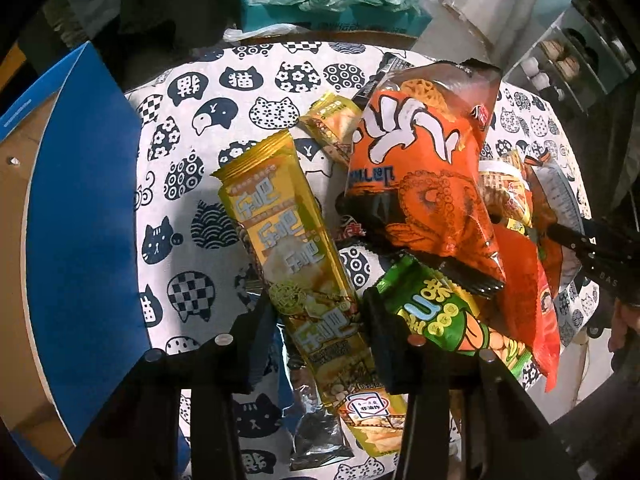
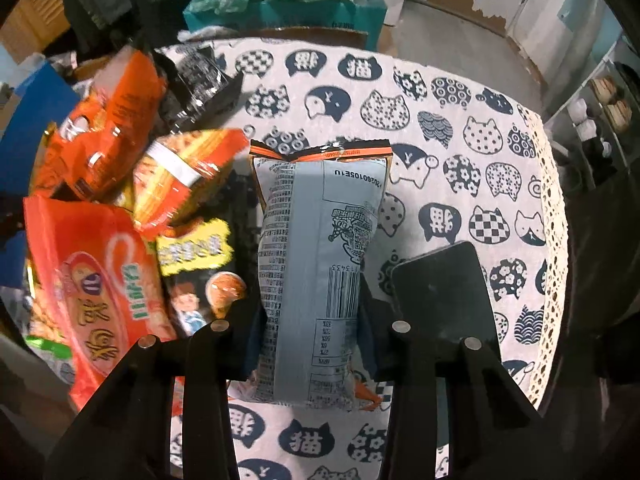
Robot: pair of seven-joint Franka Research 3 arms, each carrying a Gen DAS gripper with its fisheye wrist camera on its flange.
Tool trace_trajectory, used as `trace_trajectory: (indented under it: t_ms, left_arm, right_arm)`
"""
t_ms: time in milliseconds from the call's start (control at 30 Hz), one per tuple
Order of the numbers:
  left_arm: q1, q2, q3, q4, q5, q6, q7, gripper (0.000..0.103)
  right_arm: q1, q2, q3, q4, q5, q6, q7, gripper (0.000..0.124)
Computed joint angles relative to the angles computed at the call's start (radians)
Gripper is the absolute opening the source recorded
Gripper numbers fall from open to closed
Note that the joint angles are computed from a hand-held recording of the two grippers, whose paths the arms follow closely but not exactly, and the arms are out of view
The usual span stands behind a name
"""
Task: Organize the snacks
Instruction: 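Close left tool on yellow wafer stick while right tool grasps white packet, then lift yellow wafer stick with left tool while right tool carries white packet toward box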
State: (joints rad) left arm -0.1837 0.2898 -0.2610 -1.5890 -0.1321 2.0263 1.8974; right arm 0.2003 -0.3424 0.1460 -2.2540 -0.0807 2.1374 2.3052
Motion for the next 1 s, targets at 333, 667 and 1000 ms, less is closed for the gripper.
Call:
trace_trajectory:
  t_ms: [333, 667, 1000]
  left_arm:
    - [0.026, -0.033, 0.003, -0.009, -0.058, -0.016, 0.046, 0.036]
    - [0.034, -0.051, 0.007, -0.002, -0.085, -0.015, 0.098, 0.034]
    - [0.040, -0.150, 0.018, -0.079, -0.153, 0.062, 0.174, 0.032]
  right_arm:
    - [0.018, 0.017, 0.016, 0.052, -0.007, -0.018, 0.008, 0.038]
    - [0.029, 0.028, 0.022, 0.094, -0.037, -0.012, 0.023, 0.038]
    - [0.036, 0.022, 0.039, 0.139, -0.080, 0.011, 0.053, 0.037]
